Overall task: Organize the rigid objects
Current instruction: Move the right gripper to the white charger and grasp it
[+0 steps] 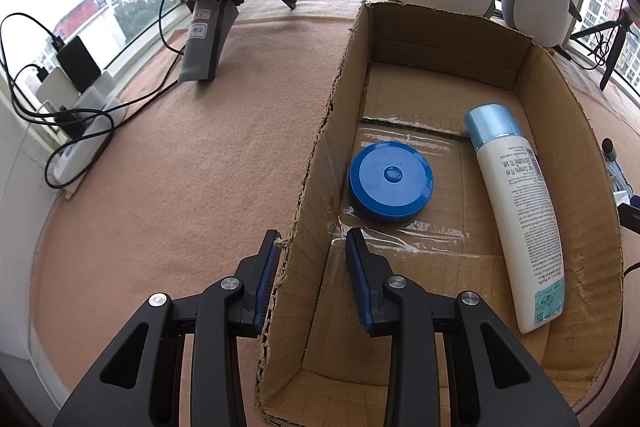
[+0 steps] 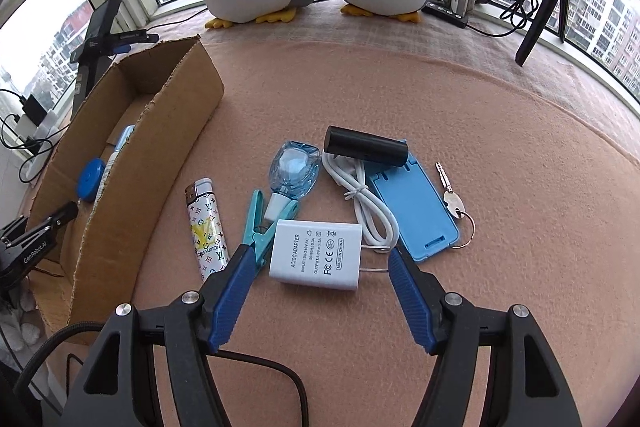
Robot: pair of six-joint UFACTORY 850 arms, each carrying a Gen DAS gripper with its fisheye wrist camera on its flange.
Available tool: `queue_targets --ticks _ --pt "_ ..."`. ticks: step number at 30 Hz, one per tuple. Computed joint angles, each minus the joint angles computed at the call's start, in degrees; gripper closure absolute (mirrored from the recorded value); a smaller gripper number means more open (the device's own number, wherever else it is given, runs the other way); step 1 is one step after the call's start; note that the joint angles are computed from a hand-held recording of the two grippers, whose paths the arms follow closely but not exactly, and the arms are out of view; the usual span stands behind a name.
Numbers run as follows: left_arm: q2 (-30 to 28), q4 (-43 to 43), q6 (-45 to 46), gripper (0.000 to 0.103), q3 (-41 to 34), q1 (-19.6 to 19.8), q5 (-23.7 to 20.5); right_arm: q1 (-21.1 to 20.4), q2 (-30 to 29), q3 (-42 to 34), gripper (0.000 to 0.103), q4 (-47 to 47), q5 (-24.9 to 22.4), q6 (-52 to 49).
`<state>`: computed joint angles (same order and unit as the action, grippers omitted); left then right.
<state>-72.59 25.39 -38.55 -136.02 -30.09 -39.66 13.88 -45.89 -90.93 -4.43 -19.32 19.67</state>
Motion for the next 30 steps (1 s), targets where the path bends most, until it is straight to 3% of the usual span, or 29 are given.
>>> queue_targets --ticks 12,17,30 --pt "0.24 -0.41 -0.12 0.072 0.46 0.16 0.45 0.23 -1.39 -2.14 0.038 -1.34 -1.79 -0.97" --pt "0.60 -0.66 -0.08 0.072 1.10 0.27 0.90 0.47 -1.65 -2.61 0.053 -3.82 -3.32 0.02" --pt "0.60 -0.97 -0.27 0.072 1.11 0.23 1.11 0.28 -0.62 -1.23 0.056 0.42 -4.24 -6.95"
